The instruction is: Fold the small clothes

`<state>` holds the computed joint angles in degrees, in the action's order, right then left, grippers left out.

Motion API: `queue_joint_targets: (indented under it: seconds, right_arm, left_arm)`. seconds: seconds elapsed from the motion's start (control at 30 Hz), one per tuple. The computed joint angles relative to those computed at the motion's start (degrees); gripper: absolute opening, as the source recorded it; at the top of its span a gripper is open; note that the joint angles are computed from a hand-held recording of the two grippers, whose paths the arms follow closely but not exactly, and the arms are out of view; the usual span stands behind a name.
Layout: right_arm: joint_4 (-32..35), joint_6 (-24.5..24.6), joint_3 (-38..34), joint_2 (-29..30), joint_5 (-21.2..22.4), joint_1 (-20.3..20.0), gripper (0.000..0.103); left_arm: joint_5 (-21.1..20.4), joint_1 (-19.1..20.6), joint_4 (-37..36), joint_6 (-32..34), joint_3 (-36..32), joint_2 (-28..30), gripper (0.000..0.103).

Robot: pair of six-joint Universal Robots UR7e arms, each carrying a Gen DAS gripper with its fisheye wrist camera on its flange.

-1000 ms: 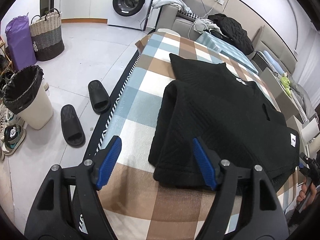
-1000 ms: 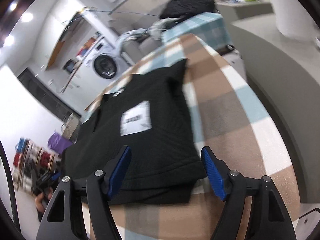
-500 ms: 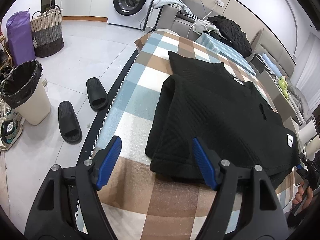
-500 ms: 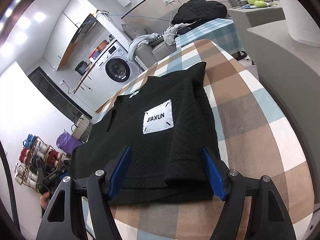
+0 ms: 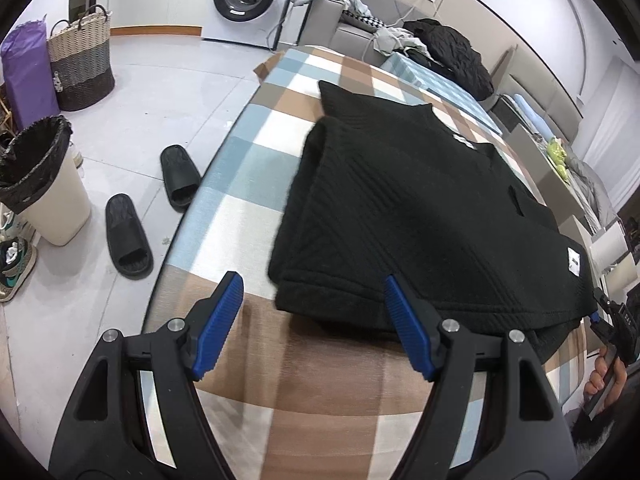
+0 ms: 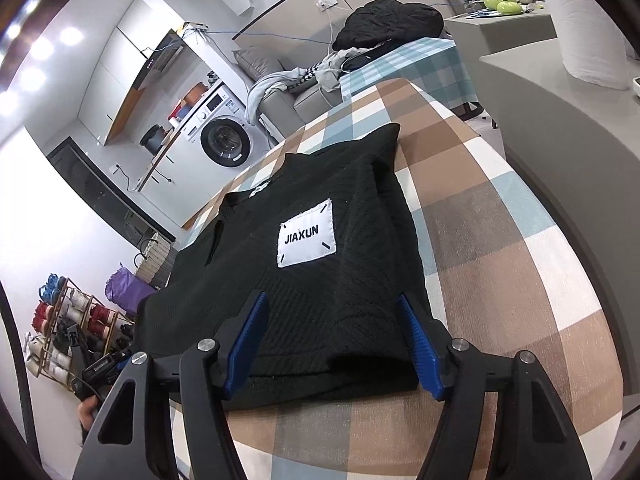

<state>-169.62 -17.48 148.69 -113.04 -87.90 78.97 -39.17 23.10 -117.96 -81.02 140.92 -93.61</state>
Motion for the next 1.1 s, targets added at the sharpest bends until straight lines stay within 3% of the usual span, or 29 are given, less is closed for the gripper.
queue_joint_targets:
  seconds: [0.17,0.4,0.53,0.73,0.9,1.1]
  right_arm:
    - [0.0,0.2,-0.2,0.2,0.1,-0.2,0.068]
    - [-0.8,0.2,0.2,0.3,0.4,-0.8,0.068]
    - [-0.4,0.3,0.4,-0.3,0.6,-1.1,0.068]
    - [-0.4,0.7,0.4,-0.4,0.3,-1.0,0.068]
    - [-0.5,1.1,0.5,-0.4,-0.4,-0.5,0.068]
    - [-0.8,1.4,0.5,-0.4,-0.5,-0.2,0.068]
  left_arm:
    - [0.6,-1.1,-7.6,3.8,1.7,0.8,0.063]
    - [2.9,-2.4,-5.6,3.3,1.4,0.6,0.042]
    - [3.4,-2.7,-7.7,3.6,2.3,-0.4,0.041]
    - [2.1,-3.3,-14.8,9.3,4.3,-1.7,0.041]
    - [1.0,-1.3,-10.1,7.4,2.7,-0.6,0.041]
    - [2.0,-0.1,-16.8,9.7,3.9,0.3,0.041]
